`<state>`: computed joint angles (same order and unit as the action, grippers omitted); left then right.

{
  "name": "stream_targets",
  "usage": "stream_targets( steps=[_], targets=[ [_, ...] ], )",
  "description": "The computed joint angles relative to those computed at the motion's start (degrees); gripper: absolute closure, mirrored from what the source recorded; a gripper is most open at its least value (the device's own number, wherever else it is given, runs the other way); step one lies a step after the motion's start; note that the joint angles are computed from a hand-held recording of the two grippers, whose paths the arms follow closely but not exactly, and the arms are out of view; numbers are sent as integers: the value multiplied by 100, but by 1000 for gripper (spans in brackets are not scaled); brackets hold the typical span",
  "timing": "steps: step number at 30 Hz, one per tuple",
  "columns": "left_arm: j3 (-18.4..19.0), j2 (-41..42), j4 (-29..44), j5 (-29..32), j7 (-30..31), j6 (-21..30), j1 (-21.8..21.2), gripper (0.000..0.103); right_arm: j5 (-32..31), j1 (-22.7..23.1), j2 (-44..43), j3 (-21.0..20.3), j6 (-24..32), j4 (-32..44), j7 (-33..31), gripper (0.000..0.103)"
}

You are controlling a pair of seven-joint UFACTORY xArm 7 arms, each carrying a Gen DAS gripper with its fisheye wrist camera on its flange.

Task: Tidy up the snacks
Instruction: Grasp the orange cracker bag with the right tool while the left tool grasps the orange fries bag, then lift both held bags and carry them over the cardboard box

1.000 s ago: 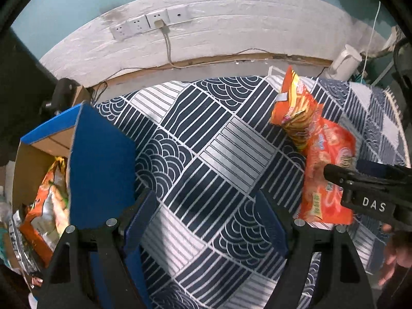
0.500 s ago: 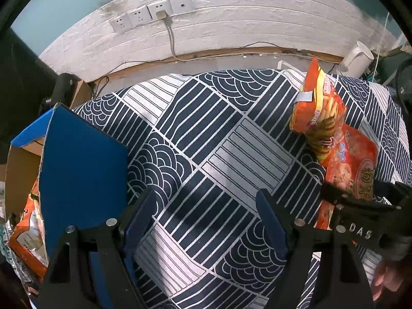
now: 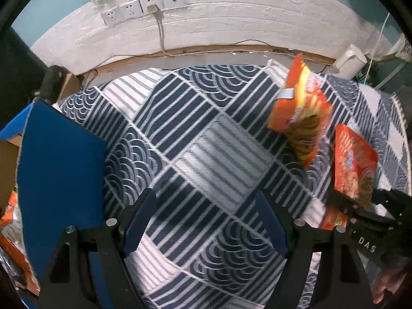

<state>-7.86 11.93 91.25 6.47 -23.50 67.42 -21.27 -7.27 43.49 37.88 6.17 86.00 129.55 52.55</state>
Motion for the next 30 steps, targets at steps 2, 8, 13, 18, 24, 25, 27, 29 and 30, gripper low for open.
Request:
stream_targets(
  steps=[2,8,13,18,24,25,27,29,30],
  targets=[
    [-27,17,51,-85,-27,-63,-15,22,-84,-19,-334,-6,-163,-467,-47,51],
    [-63,196,365,-127,130,-160,-86,15,-271,-199,-862,70,-423,-1053,-195,51],
    [-41,537,890,-166,500,-72,-122,15,-294,-378,-1242,152,-711,-1465,-231,51],
    [10,887,1335,-29,838,-48,-253,15,-422,-461,-1321,209,-780,-1520,-421,51],
    [82,1380,1967,78,925,247,-454,15,-604,-431,-933,136,-415,-868,-723,51],
    [83,1485,2108,46,944,322,-473,15,-620,-422,-898,103,-371,-804,-783,51],
    [113,1687,2351,46,977,405,-534,15,-654,-376,-684,29,-257,-495,-869,51],
    [160,1849,2537,94,976,443,-605,15,-668,-345,-598,-34,-186,-341,-913,51],
    [162,1901,2586,67,1004,440,-608,15,-664,-334,-550,-57,-177,-277,-912,51]
  ],
)
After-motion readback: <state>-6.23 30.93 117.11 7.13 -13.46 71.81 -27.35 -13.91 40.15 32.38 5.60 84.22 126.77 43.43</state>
